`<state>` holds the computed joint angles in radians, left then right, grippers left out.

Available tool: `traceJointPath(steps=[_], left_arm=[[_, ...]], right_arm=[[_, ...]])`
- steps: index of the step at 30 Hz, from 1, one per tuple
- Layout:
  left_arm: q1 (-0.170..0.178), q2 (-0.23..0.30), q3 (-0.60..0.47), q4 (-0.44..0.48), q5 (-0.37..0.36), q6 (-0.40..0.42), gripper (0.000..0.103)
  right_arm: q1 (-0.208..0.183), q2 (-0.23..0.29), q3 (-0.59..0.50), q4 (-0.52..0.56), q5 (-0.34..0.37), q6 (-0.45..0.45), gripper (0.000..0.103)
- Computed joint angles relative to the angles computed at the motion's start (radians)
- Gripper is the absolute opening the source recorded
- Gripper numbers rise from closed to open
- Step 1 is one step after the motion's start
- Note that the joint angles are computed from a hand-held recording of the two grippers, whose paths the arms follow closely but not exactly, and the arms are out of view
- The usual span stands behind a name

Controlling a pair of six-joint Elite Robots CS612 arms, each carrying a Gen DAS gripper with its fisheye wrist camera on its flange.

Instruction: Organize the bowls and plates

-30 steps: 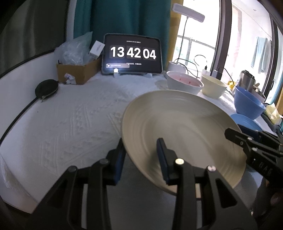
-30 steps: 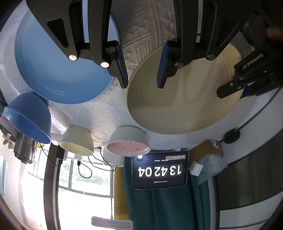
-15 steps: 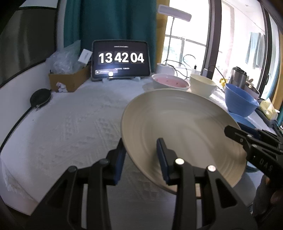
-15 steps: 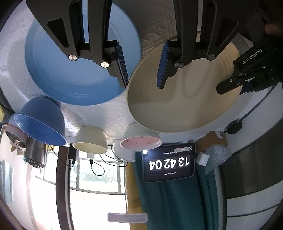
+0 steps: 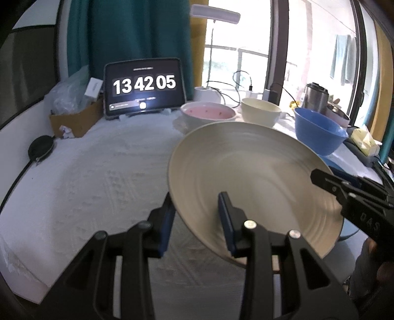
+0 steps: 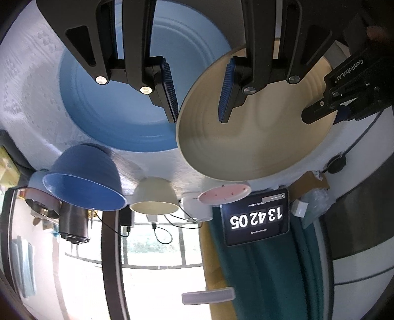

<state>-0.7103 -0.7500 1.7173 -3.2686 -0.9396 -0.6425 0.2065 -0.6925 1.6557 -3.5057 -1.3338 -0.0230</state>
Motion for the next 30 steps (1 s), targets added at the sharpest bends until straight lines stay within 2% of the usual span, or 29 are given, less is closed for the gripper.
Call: traceJointPath(steps=[11,30], left_arm=[[-0.017,0.019,-0.052,0.025,-0.019,0.053,0.036],[-0.032,0.057,-0.142,0.074,-0.097,0.102,0.036]], right_arm=[[-0.035,-0.005,0.026,-0.035,-0.004,0.048,0.037],[-0.087,-0.008,0.064,-0.076,-0.029,0.119,0.037]])
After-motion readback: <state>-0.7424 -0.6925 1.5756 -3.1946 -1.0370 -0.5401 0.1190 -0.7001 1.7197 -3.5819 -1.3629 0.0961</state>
